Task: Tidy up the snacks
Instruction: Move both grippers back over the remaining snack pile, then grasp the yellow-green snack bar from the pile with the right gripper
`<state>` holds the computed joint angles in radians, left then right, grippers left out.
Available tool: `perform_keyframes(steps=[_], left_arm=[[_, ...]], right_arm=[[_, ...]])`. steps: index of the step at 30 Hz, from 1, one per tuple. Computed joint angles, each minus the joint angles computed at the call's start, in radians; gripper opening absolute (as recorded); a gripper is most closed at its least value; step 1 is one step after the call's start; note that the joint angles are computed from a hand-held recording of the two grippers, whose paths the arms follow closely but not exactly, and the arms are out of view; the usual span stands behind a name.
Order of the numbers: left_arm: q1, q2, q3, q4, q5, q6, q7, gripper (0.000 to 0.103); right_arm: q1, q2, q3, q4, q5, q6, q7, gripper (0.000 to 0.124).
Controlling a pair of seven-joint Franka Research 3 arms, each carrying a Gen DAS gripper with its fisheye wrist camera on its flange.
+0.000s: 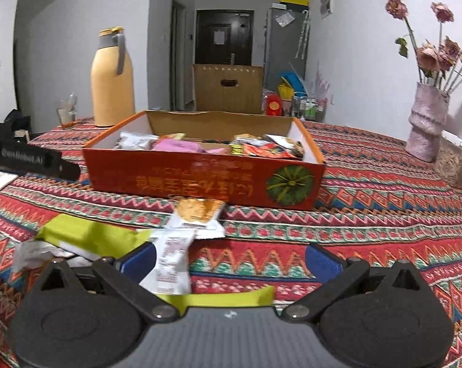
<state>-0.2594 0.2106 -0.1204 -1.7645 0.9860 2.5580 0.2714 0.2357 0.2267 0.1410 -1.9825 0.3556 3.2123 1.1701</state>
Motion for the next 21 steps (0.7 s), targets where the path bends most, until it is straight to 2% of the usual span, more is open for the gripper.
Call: perform_keyframes(steps=[2,4,6,13,18,21], left_arm=[[0.004,-0.02,0.004,-0.025,0.009,0.009,-0.019,0.103],[0.012,-0.035,0.004,-0.041,0.02,0.017,-0.025,0.103],[0.02,-0.043,0.002,-0.051,0.028,0.022,-0.02,0.103],[0.054,-0.057,0.003,-0.08,0.023,0.024,0.01,0.103],[0.079,-0.069,0.009,-0.099,0.016,0.059,0.01,0.103],[0.089,-0.072,0.01,-0.101,0.02,0.079,0.009,0.103]], right_arm=[[-0.071,0.009,0.098,0.013,0.033,-0.007,-0.062,0.103],[-0.085,0.019,0.134,0.029,0.049,-0.024,-0.105,0.103],[-0.077,0.034,0.143,0.054,0.062,-0.042,-0.137,0.103],[0.069,0.08,0.027,0.131,0.002,-0.117,-0.11,0.102],[0.135,0.127,-0.032,0.198,-0.071,-0.171,-0.067,0.102],[0.141,0.161,-0.032,0.247,-0.097,-0.199,-0.067,0.101]])
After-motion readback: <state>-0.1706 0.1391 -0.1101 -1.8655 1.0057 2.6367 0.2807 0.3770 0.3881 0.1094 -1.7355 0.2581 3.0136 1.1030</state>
